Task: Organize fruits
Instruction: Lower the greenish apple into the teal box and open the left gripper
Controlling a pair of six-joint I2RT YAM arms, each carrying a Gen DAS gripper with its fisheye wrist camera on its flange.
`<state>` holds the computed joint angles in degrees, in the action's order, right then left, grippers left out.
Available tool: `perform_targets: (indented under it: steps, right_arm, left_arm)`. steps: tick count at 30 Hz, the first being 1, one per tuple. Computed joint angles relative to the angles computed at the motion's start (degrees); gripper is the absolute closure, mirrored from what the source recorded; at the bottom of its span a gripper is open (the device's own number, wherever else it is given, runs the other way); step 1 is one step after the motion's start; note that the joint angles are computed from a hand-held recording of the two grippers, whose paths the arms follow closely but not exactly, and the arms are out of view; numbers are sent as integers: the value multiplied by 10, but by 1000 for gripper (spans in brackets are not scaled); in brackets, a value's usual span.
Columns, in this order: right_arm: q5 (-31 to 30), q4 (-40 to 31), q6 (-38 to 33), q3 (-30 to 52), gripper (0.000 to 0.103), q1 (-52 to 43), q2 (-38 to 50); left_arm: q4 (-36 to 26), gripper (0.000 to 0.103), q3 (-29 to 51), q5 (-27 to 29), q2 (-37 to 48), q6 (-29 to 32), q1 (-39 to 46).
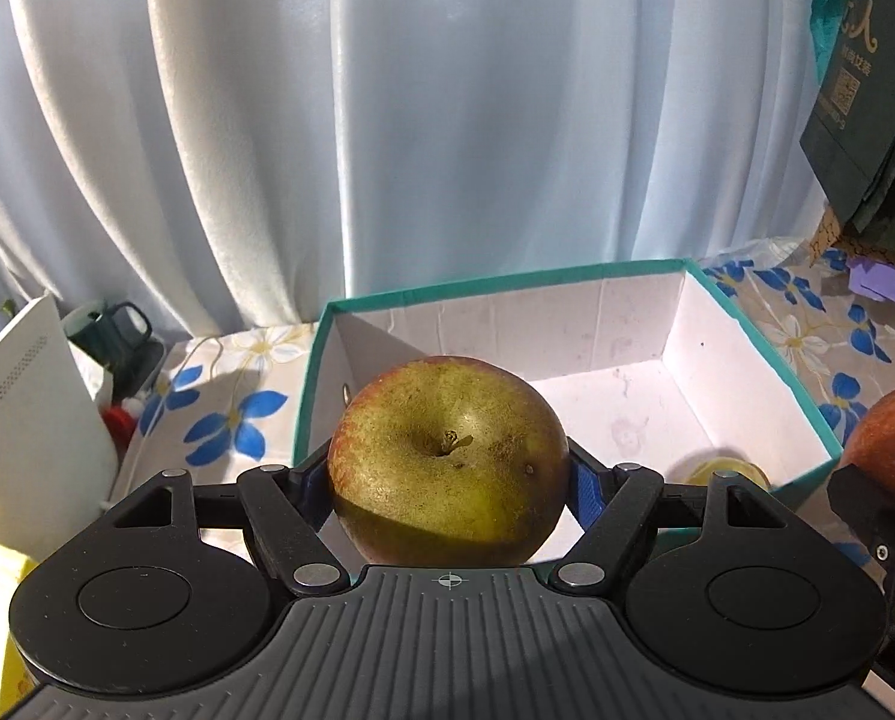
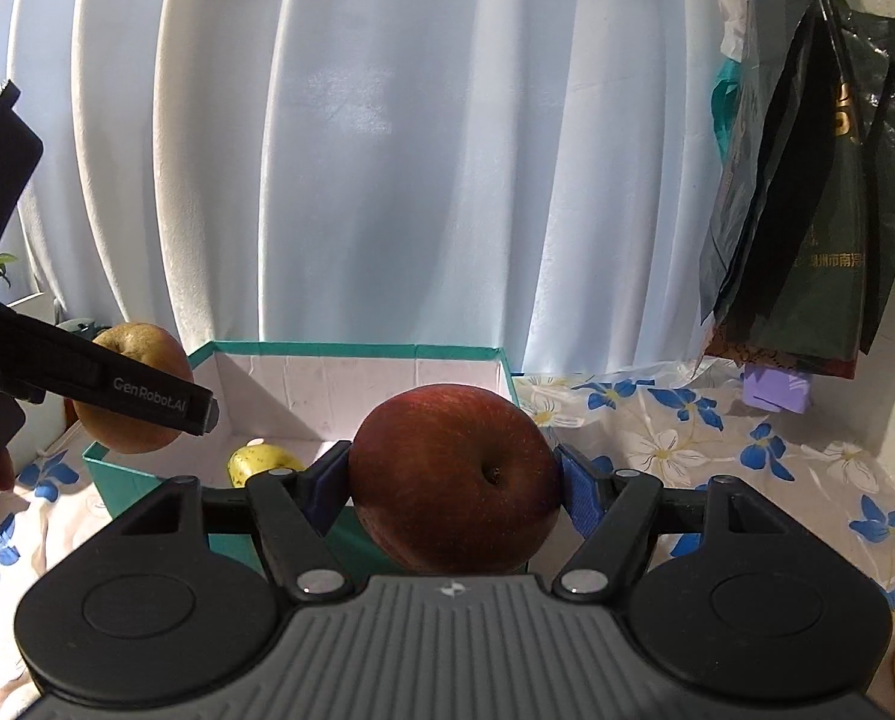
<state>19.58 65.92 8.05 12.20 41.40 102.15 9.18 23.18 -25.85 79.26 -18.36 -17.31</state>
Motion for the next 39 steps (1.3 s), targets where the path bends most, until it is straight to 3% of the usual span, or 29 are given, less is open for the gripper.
perform_targets:
  steps: [11,39]
  right_arm:
    - [-11,-2,-6,24,32,-24,16]
    - [-32,-25,0,62,32,-50,49]
  left_arm:
    - [48,25,76,50,159,2,49]
    - [25,25,153,86,276,1,90]
